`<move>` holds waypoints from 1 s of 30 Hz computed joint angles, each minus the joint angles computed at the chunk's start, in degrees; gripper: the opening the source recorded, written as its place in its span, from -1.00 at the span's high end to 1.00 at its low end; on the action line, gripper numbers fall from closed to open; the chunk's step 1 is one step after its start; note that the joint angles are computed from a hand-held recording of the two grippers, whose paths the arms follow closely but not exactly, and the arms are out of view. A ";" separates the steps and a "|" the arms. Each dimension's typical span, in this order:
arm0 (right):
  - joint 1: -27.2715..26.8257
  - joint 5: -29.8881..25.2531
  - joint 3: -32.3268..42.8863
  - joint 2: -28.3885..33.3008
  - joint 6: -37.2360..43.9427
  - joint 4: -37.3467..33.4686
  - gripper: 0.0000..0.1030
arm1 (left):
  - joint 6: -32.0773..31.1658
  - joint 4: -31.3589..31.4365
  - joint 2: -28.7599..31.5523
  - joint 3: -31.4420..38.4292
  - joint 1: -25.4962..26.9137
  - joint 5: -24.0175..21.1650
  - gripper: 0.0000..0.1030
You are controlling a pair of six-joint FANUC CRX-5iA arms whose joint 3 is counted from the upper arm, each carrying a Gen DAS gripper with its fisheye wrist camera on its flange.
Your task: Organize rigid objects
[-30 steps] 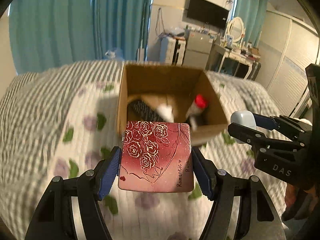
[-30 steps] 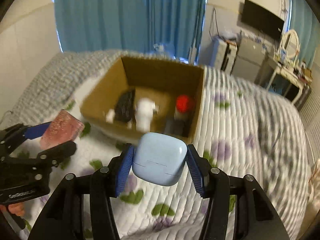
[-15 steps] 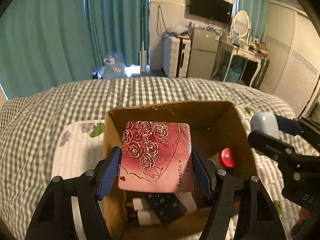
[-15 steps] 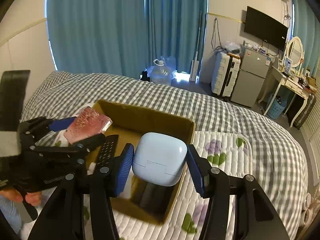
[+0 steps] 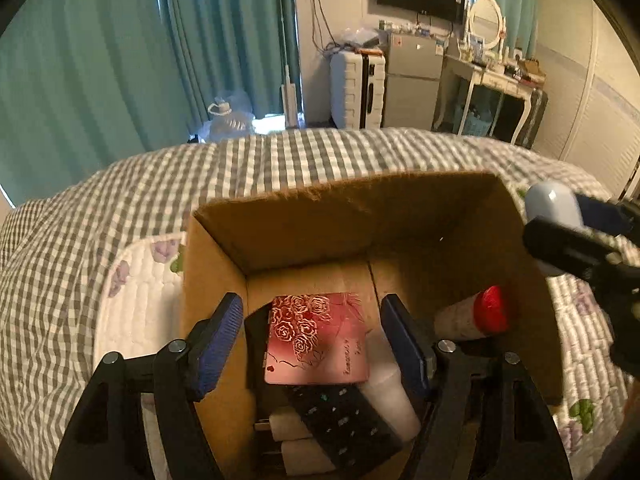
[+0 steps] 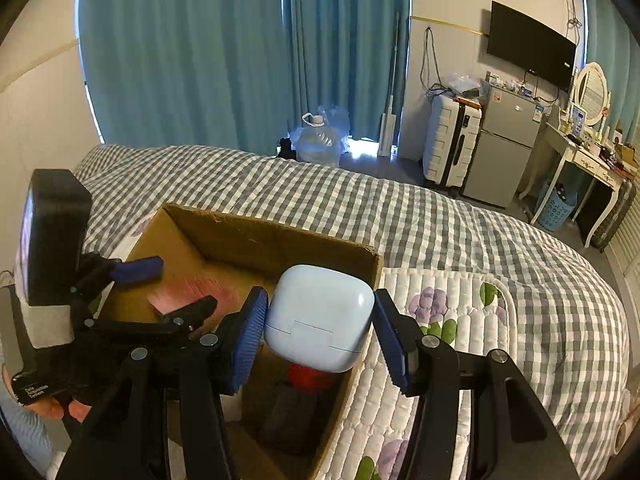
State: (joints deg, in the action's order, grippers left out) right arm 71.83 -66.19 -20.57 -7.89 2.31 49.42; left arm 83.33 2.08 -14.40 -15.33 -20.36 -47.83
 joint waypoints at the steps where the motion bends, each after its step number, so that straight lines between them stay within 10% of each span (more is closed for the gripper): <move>1: 0.00 -0.15 0.25 0.07 0.18 -0.12 -0.04 | -0.59 0.96 -0.54 -0.34 0.52 0.31 -0.49; 16: -4.31 5.68 2.39 3.89 -0.44 -2.16 -0.04 | -5.64 5.28 -7.06 -5.57 5.57 5.05 -0.49; 20: -3.33 1.54 3.02 4.50 -2.86 -0.13 -0.48 | -8.25 8.78 -8.79 -7.40 7.10 4.91 -0.49; 30: 8.95 -18.66 9.60 2.76 -4.90 4.75 -0.48 | -13.29 15.45 -21.40 -9.06 11.01 2.18 -0.62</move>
